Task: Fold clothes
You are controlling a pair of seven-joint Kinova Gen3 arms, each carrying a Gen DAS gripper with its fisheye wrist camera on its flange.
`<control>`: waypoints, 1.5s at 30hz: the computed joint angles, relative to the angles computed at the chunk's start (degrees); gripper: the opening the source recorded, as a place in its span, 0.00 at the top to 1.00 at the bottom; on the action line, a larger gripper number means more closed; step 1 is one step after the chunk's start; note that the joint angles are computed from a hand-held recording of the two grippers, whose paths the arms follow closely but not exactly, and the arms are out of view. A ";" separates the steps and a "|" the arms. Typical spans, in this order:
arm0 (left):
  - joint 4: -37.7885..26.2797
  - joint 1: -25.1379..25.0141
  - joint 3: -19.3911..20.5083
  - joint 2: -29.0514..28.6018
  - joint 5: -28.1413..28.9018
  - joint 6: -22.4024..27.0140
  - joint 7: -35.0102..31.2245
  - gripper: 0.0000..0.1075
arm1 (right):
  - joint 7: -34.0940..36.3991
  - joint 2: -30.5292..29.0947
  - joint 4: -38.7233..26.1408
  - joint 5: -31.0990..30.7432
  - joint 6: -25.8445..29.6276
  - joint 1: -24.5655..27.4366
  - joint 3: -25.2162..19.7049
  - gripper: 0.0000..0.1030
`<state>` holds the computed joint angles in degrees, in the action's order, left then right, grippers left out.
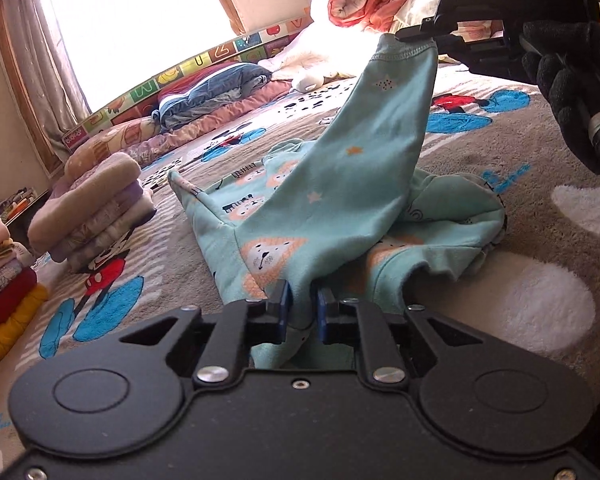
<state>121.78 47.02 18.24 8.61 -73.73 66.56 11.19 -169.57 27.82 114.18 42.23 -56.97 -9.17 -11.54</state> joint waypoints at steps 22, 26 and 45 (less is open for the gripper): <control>11.80 -7.02 -5.28 -18.72 -6.01 -21.02 20.71 0.73 | -13.42 -3.66 -0.28 7.25 20.51 -0.35 -1.82 0.27; 9.91 -8.40 -5.45 -16.07 -3.59 -23.54 14.04 0.73 | -11.15 -3.87 -0.58 4.84 23.49 -1.58 -2.30 0.28; 9.86 -8.85 -6.39 -15.11 -0.89 -25.32 9.87 0.73 | -16.47 1.02 -2.49 2.89 21.77 -1.07 -4.44 0.88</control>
